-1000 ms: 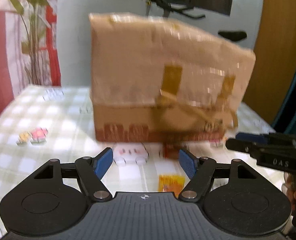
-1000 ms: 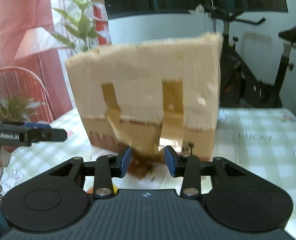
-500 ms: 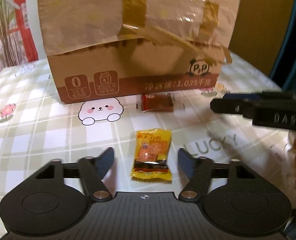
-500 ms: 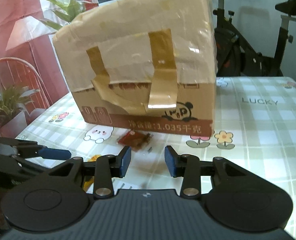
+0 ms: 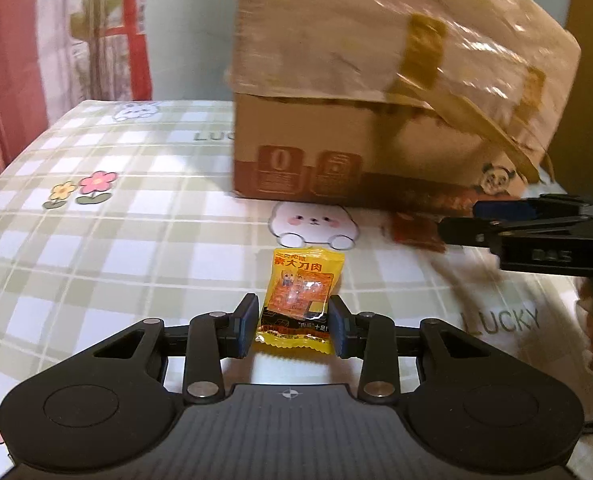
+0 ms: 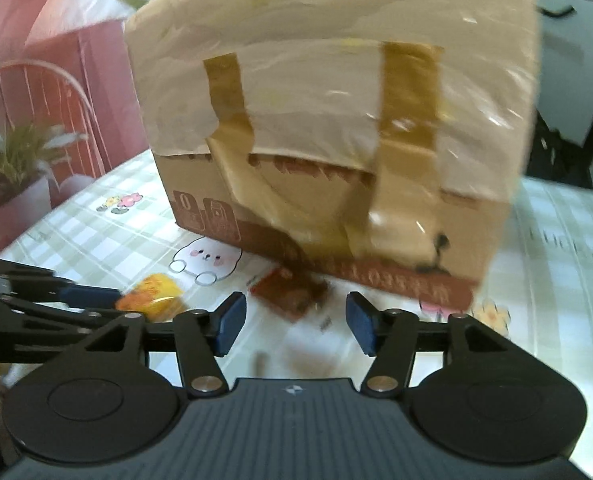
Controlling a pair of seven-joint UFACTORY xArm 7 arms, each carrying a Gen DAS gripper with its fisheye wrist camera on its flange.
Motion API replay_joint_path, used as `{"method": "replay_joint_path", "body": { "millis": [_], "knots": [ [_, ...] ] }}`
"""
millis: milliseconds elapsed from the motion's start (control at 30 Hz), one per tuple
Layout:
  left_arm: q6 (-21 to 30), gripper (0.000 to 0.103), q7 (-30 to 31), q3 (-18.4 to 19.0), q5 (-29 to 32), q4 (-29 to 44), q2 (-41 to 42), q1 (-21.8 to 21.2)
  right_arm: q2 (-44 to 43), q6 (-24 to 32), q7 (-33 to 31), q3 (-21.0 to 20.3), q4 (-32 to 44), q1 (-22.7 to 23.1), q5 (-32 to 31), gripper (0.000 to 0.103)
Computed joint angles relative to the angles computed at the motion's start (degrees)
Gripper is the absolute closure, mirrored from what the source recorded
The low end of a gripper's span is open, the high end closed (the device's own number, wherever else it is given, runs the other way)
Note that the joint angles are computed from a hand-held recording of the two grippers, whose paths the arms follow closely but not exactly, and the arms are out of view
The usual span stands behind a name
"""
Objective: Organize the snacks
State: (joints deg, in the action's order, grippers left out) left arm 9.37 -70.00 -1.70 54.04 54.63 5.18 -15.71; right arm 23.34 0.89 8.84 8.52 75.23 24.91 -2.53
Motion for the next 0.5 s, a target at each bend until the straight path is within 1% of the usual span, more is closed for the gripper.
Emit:
{"method": "replay_joint_path", "body": {
  "millis": [100,200,233,267,300,333,367,400,467,500],
  "knots": [
    [-1.27,0.064,-3.53,0.85,2.71,-0.47,-0.31,0.37,3.69,4.08,0.42,-3.03,5.88,2.62,-2.05,0.044],
    [-2.13,0.064,-5.86,1.16,4.48,-0.50,-0.17,0.69,6.55,7.79,0.85,-4.16,10.42,3.55,-3.39,0.038],
    [-2.40,0.064,-6.27,1.19,4.78,-0.51,-0.11,0.81,7.44,9.26,0.84,-4.07,11.87,3.54,-3.59,0.038],
    [-3.04,0.064,-6.87,1.43,5.43,-0.47,0.20,1.02,7.99,10.57,0.08,-2.75,12.78,2.59,-3.07,0.038],
    [-3.26,0.064,-7.22,1.51,5.63,-0.47,0.27,1.04,8.53,11.56,-0.24,-2.31,13.57,2.41,-2.96,0.036],
    [-3.37,0.064,-7.38,1.56,5.65,-0.60,0.19,1.07,8.81,11.86,0.02,-2.91,13.94,3.06,-3.53,0.033],
    [-3.43,0.064,-7.55,1.60,5.69,-0.61,0.22,1.10,8.98,11.92,0.01,-2.95,14.13,3.25,-3.77,0.029],
    [-3.66,0.064,-8.27,1.79,6.33,-0.54,0.36,1.07,9.17,12.26,0.09,-3.02,14.40,3.48,-3.96,0.027],
    [-4.02,0.064,-9.11,2.02,7.09,-0.26,0.69,1.07,9.29,12.89,0.81,-3.86,14.79,4.35,-4.73,0.026],
    [-4.14,0.064,-9.39,2.12,7.24,-0.15,0.79,1.02,9.22,13.24,0.93,-3.61,14.84,4.16,-4.59,0.026]
  ]
}}
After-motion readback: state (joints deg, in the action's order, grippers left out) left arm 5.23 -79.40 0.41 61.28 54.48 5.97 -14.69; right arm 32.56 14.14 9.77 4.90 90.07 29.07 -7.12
